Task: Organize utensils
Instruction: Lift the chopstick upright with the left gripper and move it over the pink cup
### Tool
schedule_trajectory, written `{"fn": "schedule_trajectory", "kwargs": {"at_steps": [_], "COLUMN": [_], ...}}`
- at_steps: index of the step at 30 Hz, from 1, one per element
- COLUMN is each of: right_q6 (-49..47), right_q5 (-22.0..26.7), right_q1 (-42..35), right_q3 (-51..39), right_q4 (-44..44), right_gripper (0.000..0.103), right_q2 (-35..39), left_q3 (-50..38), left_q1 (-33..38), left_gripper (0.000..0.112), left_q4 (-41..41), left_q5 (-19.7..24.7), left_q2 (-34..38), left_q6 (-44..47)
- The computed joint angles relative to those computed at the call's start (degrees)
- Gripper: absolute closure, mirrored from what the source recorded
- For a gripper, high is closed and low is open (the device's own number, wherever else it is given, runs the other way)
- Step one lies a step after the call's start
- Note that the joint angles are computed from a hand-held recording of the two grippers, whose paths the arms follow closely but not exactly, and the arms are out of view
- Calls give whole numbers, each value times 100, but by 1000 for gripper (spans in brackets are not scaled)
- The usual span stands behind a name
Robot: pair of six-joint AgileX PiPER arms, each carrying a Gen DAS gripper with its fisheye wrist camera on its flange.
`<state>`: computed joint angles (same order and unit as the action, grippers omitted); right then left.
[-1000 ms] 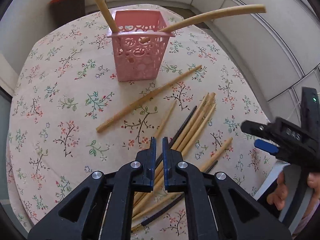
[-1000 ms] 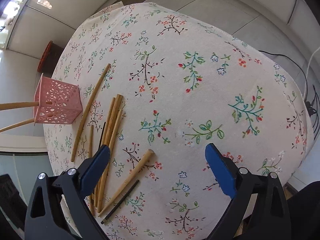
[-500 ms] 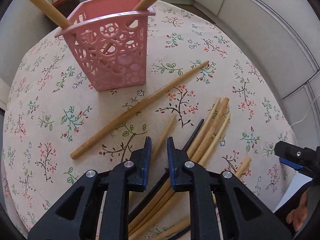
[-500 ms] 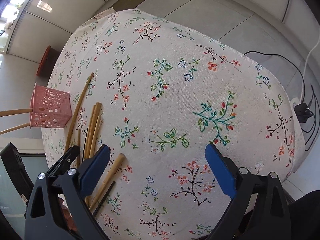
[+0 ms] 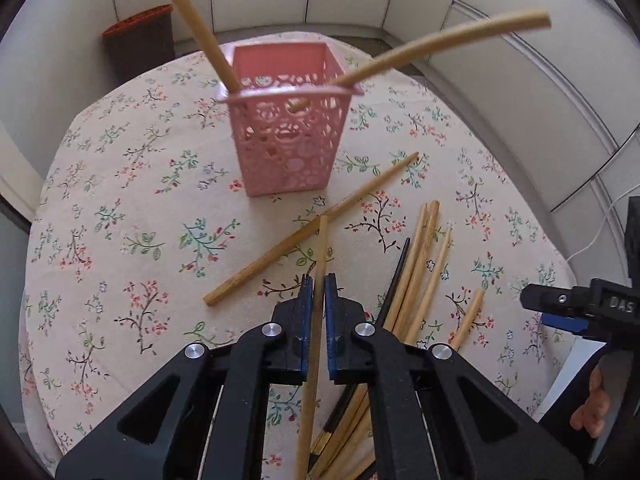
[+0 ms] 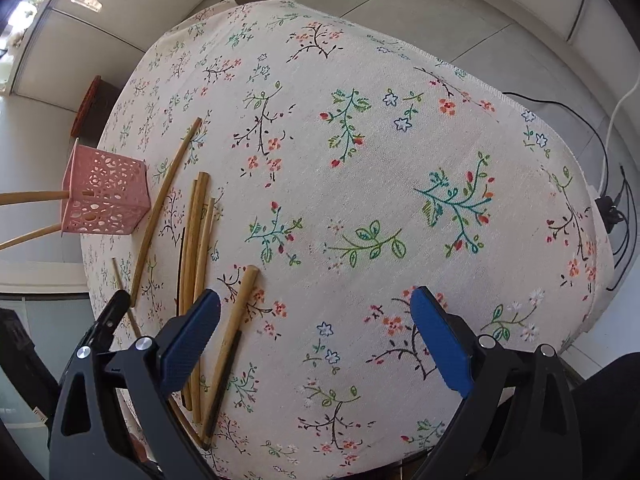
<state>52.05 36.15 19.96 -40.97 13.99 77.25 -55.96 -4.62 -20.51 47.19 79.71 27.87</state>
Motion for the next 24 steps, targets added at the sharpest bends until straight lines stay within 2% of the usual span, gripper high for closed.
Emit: {"fn": "schedule_trajectory", "kwargs": {"at_steps": [3,5,7,9,10,14,15,16,18,20,24], "right_q6": [352,730,1004,1204,1329,2270,2440,2650,2776,2997,3048], "right_q5": [192,333,469,596,650,1021,1139,1307,1228,1062,358], "right_q1": [236,459,626,737,784,1156,1239,1342,1431,1482,1457], "right_q3": [-304,-597,-854,-1094,-1208,-1780,-1934,-2114,-2239,-2168,-1716], "right_q4": [-113,-346,-509,-599,-644,-1366,-1477,-1662,-1804,-1933,-2034], "right_gripper": [10,13,22,38,40,50,61,65,89,91,94], "right_q2": [221,469,737,1044,1195,1623,1745,1873,1988,1942,1595], "left_q3": [-22,-25,-95,-120,-164,-171,-210,-243,-259,-274,-392], "left_q1": [623,699,1118,1550,1876,2558,2710,2854,3004,3086,3319], "left_gripper": [107,107,107,107,107,108,108,108,108,108,108], "left_q4": [-436,-573,-891,-1287,-1510,-2121,-2221,-2325,-2443,-2517,-2692], "left_q5": [495,643,989,1242,1457,1774,1866,1966,2007,1985,2121], "left_q2": [-564,-912,-1299,-1580,-1699,-2004,-2049,-2070,-2070,-1999,-1965], "left_q6": [676,820,1251,1597,1796,2339,2432,2518,2610,2647,2598]}}
